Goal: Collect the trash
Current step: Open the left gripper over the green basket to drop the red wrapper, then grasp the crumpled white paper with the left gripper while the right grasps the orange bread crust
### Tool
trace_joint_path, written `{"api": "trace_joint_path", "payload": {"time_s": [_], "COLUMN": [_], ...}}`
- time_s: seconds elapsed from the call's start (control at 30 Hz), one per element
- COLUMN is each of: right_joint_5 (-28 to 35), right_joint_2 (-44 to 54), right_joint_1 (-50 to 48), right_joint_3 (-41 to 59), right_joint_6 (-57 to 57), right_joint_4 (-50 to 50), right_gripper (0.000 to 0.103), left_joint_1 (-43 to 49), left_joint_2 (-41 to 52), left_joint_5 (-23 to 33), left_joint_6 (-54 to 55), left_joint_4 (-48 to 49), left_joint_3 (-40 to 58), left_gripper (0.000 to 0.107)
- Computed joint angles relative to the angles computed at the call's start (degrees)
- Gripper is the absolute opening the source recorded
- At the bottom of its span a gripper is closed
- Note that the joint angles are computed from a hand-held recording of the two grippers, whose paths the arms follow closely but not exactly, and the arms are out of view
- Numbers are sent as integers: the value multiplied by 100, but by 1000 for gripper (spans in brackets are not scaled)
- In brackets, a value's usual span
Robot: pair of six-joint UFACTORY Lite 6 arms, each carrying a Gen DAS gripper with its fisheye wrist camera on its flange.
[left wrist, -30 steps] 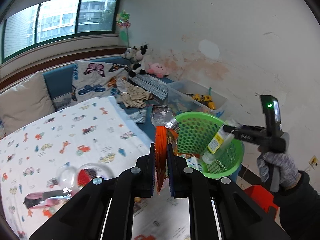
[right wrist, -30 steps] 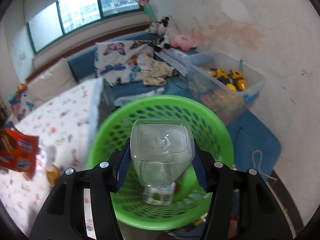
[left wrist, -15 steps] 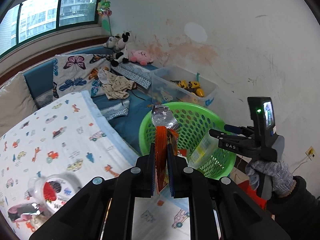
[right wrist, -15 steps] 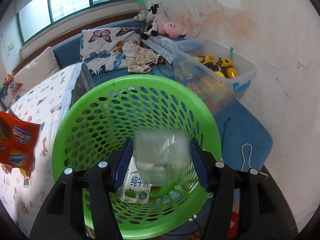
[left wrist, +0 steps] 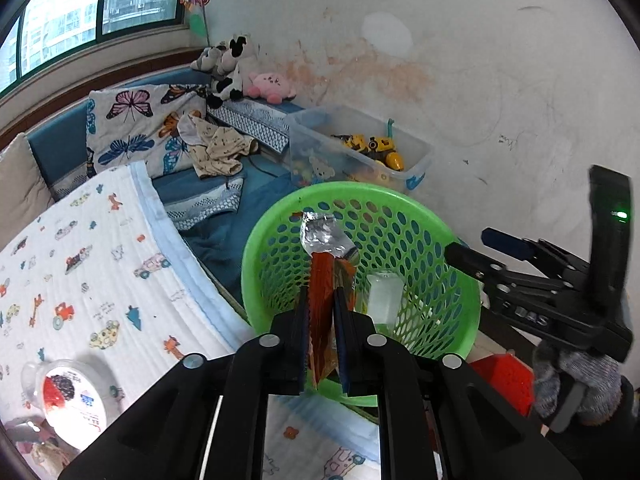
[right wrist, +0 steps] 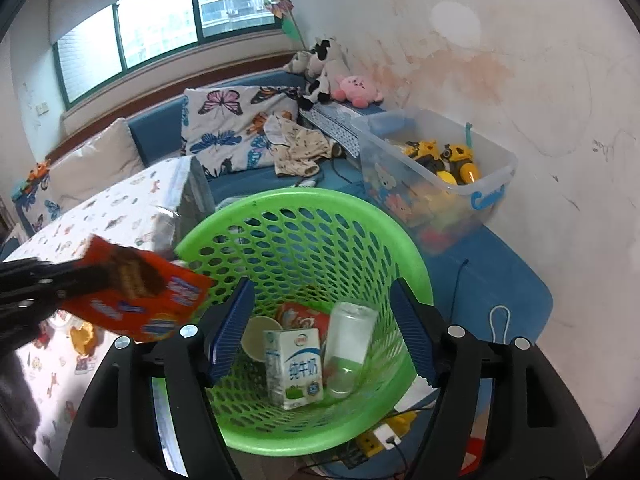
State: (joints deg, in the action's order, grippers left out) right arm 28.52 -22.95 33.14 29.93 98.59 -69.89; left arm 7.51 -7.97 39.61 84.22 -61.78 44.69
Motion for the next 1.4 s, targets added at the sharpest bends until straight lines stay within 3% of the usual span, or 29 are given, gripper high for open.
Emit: {"api": "trace_joint_path", "payload": {"time_s": [0.1,0.17,0.27,0.47,0.8,1.1,1.4], "right_joint_5": [24,54,140,365,832,746,485], "right_joint_2": [-144,-226,-281,-398,-14,914,1755], "right_joint_1": [117,209,371,857,2121,2711,2912], "right_joint_3": [-71,-101,-113,-138,35,601,1292], "right_joint_6": [74,122,195,400,1299,1926,2106], "right_joint_4": [9,27,42,91,-150,-521,-784], "right_gripper": [72,72,73,73,77,79,80], "left_joint_1": [-98,-95,2,523,2608,4573,5848], "left_joint_2": [127,180,94,-256,-826,-499,779], "left_joint_5": [-107,-124,-112,195,1384,2164,1981], "left_joint_6": [-1,26,256,496,1374,2306,2947], "left_joint_4": [-43,-78,-253,-294,-95,175,140], "left_joint_3": [11,-4,-128,-403,-816,-561,210], "left_gripper": [16,32,45,56,64,64,64]}}
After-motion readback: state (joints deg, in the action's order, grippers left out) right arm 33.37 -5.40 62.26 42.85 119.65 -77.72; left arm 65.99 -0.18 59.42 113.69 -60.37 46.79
